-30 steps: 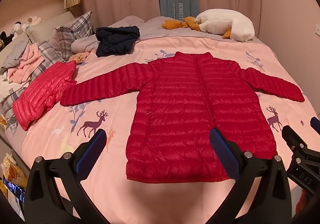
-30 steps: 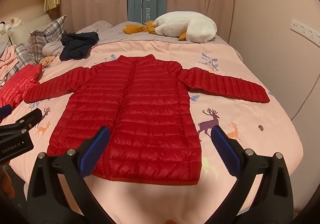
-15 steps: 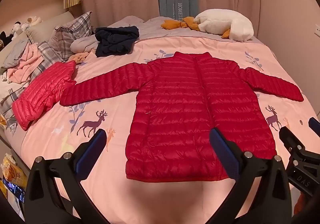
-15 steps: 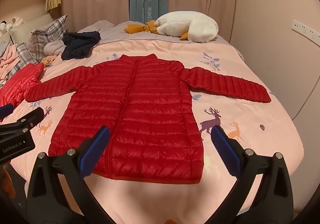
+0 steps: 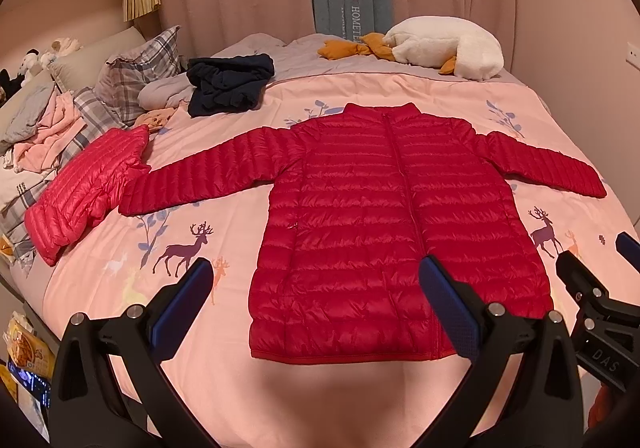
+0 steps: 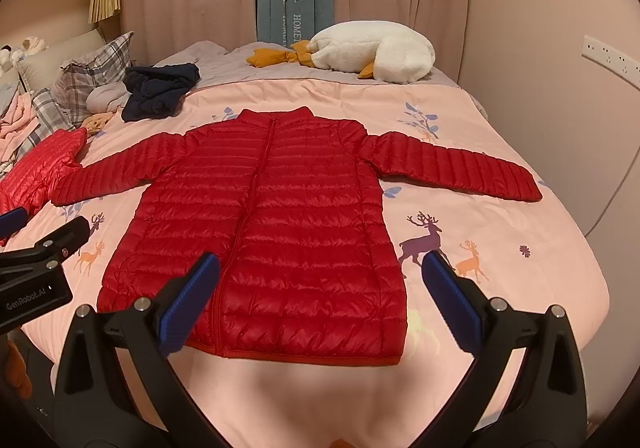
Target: Fold large clothes
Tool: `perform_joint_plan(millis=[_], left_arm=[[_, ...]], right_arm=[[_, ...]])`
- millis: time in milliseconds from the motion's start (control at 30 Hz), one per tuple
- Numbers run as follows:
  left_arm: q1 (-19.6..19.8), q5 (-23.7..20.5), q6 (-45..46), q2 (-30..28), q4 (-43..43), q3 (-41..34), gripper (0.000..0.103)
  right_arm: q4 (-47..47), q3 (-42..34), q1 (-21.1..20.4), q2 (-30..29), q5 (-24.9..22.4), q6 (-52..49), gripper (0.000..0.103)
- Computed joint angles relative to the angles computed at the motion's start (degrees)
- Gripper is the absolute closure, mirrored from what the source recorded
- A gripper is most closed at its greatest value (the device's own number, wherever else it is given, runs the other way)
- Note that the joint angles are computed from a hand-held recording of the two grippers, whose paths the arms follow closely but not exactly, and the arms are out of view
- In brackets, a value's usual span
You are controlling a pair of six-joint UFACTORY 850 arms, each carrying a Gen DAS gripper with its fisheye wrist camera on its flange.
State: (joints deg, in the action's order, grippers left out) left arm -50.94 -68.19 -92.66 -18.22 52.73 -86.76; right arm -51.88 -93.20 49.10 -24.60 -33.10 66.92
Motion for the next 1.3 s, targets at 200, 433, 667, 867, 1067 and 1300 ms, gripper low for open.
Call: perform_joint_plan(millis=[200,433,667,867,1067,1300], left_arm=[[0.0,0.2,0.1,0.0,0.0,0.0,0.001],[-0.1,0.1,0.4,-0.4,-0.1,-0.5,0.001],[-0.1,0.1,0.3,-0.4,0.0,-0.5,0.001],[-0.2,-0.1,0.5,-0.7,0.1,-0.9,0.001],[-0.4,-0.4,0.7,-1.0,0.2,-1.4,0.001],[-0.5,-0.6,1.2,-1.3,0.2,-2.1,0.001]], right_arm=[[0.1,-0.1,0.0,0.0,0.0,-0.2,0.002],[0.3,0.0,-0.1,0.1,0.1,-0.2,0.002],[0.5,-0.1,-0.2,0.1,0.2,-0.4,0.002],[0.3,0.1,-0.1,0.3,0.1,-0.2,0.002],[0.3,0.1,-0.1,0.4,0.3,-0.1,0.002],[0.2,0.3,-0.2,0.5,0.4,0.1,0.002]])
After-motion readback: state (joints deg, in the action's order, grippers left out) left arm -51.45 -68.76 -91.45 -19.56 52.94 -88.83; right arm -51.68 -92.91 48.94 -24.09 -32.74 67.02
